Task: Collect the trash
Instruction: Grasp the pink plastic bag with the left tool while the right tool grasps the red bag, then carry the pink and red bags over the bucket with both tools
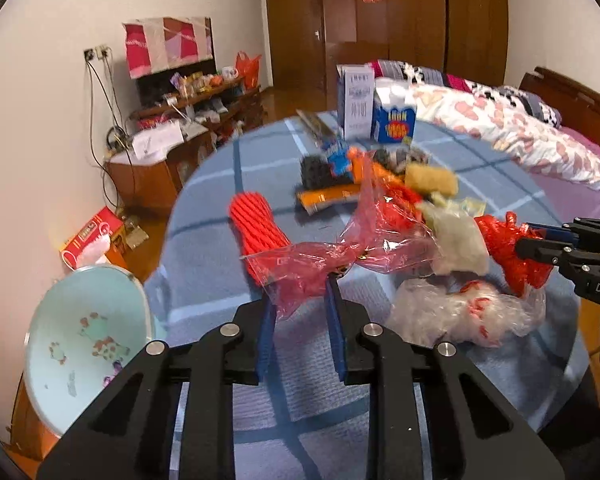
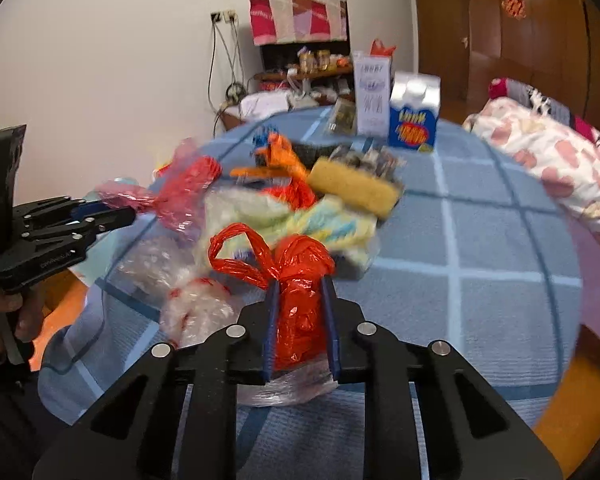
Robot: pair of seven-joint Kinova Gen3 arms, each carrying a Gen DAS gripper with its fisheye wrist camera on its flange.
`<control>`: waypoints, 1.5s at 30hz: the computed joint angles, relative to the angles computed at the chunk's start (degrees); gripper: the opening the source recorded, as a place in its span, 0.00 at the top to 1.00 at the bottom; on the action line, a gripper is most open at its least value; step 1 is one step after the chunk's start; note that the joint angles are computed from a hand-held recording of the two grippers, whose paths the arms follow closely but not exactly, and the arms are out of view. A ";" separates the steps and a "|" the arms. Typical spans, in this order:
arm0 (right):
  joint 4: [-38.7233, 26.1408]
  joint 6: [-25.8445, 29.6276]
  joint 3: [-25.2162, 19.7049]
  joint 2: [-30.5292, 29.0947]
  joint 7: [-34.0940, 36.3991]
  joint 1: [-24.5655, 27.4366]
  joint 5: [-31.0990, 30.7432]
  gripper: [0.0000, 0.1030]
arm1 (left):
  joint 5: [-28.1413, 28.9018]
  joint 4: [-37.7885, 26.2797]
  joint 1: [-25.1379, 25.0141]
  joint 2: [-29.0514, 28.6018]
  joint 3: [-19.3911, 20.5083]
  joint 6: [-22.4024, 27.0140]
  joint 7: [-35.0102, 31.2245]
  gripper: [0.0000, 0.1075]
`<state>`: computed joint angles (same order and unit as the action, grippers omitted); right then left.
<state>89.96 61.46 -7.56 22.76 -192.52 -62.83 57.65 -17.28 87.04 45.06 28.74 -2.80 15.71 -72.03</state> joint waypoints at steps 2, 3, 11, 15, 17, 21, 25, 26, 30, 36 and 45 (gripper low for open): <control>-0.58 3.05 0.23 -0.25 -0.60 -1.42 0.93 0.80 | -0.72 1.04 1.48 -1.28 -2.02 -0.75 1.27 0.78; -0.77 4.30 0.24 -0.33 -0.92 -1.86 1.40 0.80 | -1.19 1.75 2.33 -2.11 -3.26 -1.27 2.18 0.78; -4.41 7.64 0.23 0.63 -0.04 -2.06 6.54 0.80 | -7.40 4.59 8.11 -5.12 -12.39 -1.86 12.04 0.78; -6.91 5.35 1.21 2.43 1.55 -1.48 8.67 0.80 | -10.83 5.36 8.87 -5.49 -14.56 -1.35 17.01 0.78; -8.14 3.04 1.86 3.42 2.43 -0.80 9.21 0.80 | -12.48 5.81 9.14 -5.53 -15.53 -1.47 19.67 0.78; -11.55 0.04 3.62 5.79 5.28 -0.32 9.66 0.80 | -15.78 6.38 10.28 -5.29 -18.37 -1.67 25.53 0.78; -15.27 -2.57 5.50 8.13 8.23 -0.23 9.08 0.80 | -19.28 6.91 11.74 -4.80 -21.41 -1.53 31.14 0.78; -16.17 -3.05 5.96 8.67 9.11 -0.28 8.70 0.80 | -20.12 7.01 11.93 -4.73 -21.73 -1.30 32.19 0.78; -19.72 -5.19 7.77 10.87 12.44 -0.52 7.01 0.80 | -22.65 7.50 10.03 -4.91 -20.70 -0.39 34.74 0.78; -24.31 -8.15 10.60 13.91 16.71 -0.90 4.11 0.80 | -26.76 8.66 8.23 -5.58 -19.55 0.30 38.95 0.78; -30.84 -10.68 13.58 17.85 23.55 -0.96 -1.56 0.80 | -32.35 9.91 4.76 -6.70 -16.48 1.53 44.22 0.78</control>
